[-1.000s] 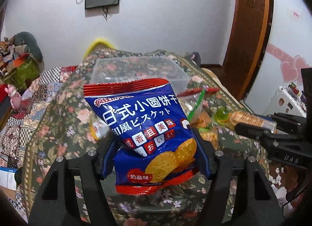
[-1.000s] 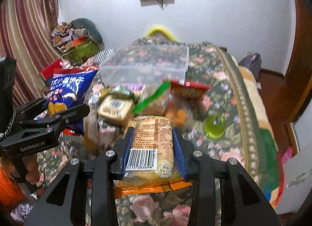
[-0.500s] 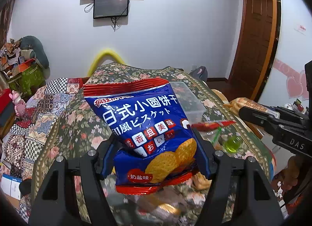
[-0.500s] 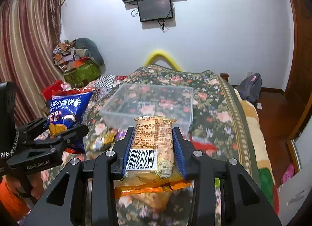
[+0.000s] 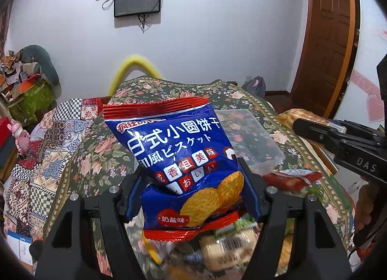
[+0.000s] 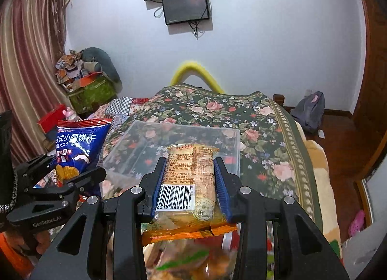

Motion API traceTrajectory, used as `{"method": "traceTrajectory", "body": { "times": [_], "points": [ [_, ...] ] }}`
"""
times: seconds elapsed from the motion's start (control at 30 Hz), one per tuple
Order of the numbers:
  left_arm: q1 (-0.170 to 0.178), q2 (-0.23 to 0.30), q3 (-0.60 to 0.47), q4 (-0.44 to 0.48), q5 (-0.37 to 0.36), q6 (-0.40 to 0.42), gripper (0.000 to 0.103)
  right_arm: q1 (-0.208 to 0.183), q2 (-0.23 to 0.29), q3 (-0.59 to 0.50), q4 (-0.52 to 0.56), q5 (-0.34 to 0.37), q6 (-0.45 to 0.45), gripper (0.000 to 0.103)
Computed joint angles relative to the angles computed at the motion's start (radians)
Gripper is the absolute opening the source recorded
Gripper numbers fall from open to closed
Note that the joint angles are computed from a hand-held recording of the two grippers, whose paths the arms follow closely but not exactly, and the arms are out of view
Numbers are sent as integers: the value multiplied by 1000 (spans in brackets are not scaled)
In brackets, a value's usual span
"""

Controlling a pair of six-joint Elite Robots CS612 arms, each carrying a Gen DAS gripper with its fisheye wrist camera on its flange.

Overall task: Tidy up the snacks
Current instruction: 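Carry the blue bag and cracker roll into the clear box, releasing both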

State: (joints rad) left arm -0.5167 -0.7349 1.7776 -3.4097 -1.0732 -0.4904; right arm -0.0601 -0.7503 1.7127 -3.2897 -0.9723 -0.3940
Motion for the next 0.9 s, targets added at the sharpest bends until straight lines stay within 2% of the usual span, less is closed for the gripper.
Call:
{"method": "traceTrajectory", "body": {
  "times": [0.3,0.57,0.7,0.8,0.9],
  "points": [
    [59,49,-112,133,-101,2,68,38,48,-106,136,-77,-39,35],
    [85,86,-185,225,-162,2,68,55,67,-172,310,-109,-90,35],
    [90,95,-204,254,-170,-10,69,60,74,-198,379,-102,-81,37],
    [92,96,-214,287,-171,-20,70,65,76,-198,381,-125,-78,38],
    [91,90,-206,288,-152,-12,72,67,73,-189,348,-145,-81,45]
  ]
}}
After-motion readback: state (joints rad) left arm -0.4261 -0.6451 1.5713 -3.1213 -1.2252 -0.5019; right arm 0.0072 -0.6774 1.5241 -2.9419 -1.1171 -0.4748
